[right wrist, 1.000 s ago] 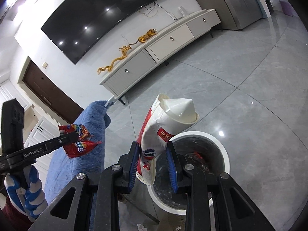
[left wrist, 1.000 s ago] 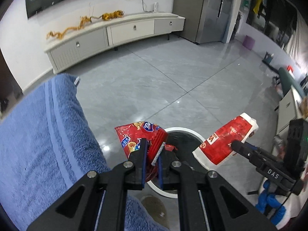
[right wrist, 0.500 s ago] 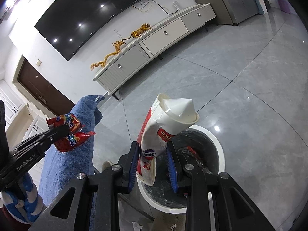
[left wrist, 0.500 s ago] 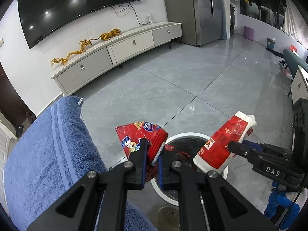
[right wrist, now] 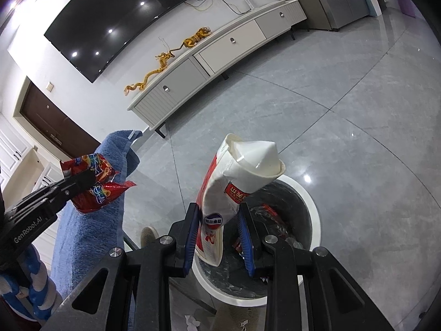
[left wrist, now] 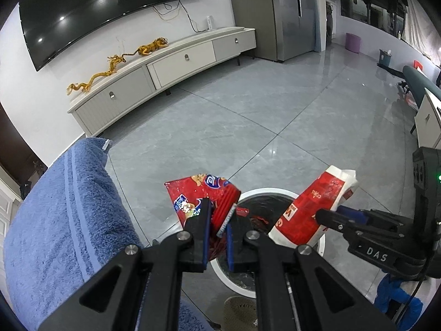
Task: Collect trash
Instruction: 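Open both tools to drop the wrapper and cup into the bin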
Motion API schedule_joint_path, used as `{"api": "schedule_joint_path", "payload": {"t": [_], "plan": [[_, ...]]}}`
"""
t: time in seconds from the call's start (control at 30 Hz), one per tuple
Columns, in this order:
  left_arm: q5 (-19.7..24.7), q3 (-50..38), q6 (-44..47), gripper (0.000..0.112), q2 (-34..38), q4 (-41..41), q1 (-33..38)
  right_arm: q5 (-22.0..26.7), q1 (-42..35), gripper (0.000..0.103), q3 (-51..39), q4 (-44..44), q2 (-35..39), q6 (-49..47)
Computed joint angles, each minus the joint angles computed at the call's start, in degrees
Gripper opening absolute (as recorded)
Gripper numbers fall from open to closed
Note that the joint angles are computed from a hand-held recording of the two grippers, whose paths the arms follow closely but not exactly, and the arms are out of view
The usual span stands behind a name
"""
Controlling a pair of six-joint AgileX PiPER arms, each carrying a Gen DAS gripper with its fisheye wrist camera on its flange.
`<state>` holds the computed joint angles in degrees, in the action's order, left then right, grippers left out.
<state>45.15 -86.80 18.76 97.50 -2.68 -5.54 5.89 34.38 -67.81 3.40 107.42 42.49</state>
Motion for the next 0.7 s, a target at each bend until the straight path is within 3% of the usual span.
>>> {"api": "schedule_joint_path", "payload": {"t": [0.23, 0.4, 0.63, 0.7], "plan": [[5.0, -5.7, -0.2, 0.012, 5.2, -2.8, 0.2, 2.1, -0.9, 0.027, -2.8, 13.5, 4.4, -13.0], [12.4, -14.5, 0.1, 0.012, 12.4, -9.3, 2.4, 5.8, -1.6, 0.027, -7.2, 11.6, 9.2, -11.5], [18.1, -22.3, -1.3, 0.013, 19.7, -13.3, 5.0, 13.4, -1.6, 0.03, -16.4, 8.3, 16.6, -9.1], [19.5, -23.9, -1.8, 0.02, 21.3, -14.0, 5.5, 15.5, -1.4, 0.03, -18.7, 5.8, 18.2, -6.6]]}}
